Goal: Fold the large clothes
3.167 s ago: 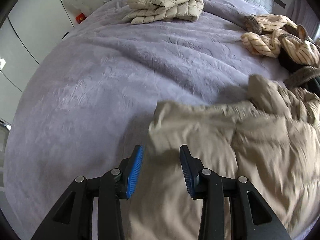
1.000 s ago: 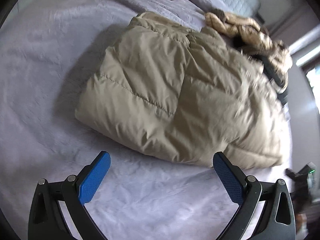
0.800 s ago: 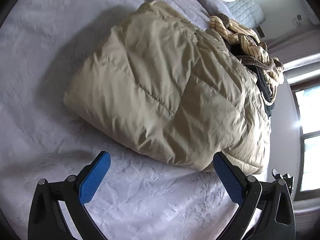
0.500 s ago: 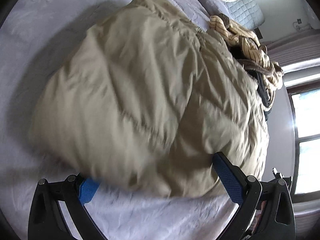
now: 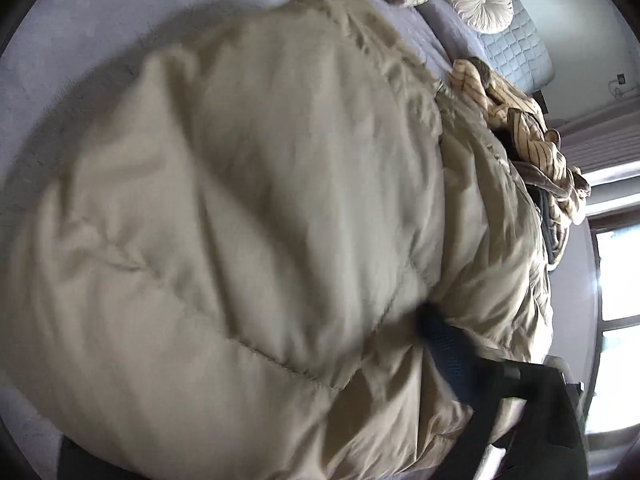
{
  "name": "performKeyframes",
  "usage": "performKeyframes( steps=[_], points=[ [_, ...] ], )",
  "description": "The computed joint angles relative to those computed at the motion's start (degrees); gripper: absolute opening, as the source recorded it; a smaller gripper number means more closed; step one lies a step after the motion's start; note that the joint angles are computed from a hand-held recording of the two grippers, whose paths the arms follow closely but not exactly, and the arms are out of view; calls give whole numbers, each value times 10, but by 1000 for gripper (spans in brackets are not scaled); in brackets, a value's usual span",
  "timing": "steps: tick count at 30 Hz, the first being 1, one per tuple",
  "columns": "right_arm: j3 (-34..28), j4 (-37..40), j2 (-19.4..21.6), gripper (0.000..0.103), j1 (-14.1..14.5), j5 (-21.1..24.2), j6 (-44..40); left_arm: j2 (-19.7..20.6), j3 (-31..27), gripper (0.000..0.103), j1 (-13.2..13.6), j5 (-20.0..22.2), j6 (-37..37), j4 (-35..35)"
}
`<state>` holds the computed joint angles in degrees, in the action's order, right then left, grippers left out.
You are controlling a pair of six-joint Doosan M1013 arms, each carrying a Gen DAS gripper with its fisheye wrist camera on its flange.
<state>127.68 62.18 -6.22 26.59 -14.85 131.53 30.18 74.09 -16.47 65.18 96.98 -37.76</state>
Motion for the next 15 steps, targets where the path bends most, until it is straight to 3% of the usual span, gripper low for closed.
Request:
performKeyframes(
  steps=[1,2,3,4,6,10,15],
  points=[
    [0,2,-3,91,1,1,2,-1,0,47,3,4,13,-13],
    [-2,32,-5,69,0,12,-27,-2,1,32,4,5,22,-24],
    [-3,59,-8,52,-2,23,-57,-5,1,26,6,6,35,-33],
    [-2,57,-10,46,-1,23,-57,-10,1,19,6,3,57,-37],
    [1,20,-15,30,3,10,-27,-20,3,16,4,-4,88,-35],
    [2,-16,-27,23,9,1,-14,-36,5,16,7,2,126,-47],
    [-5,124,-52,23,38,4,-170,-54,13,15,19,28,147,-51]
  ],
)
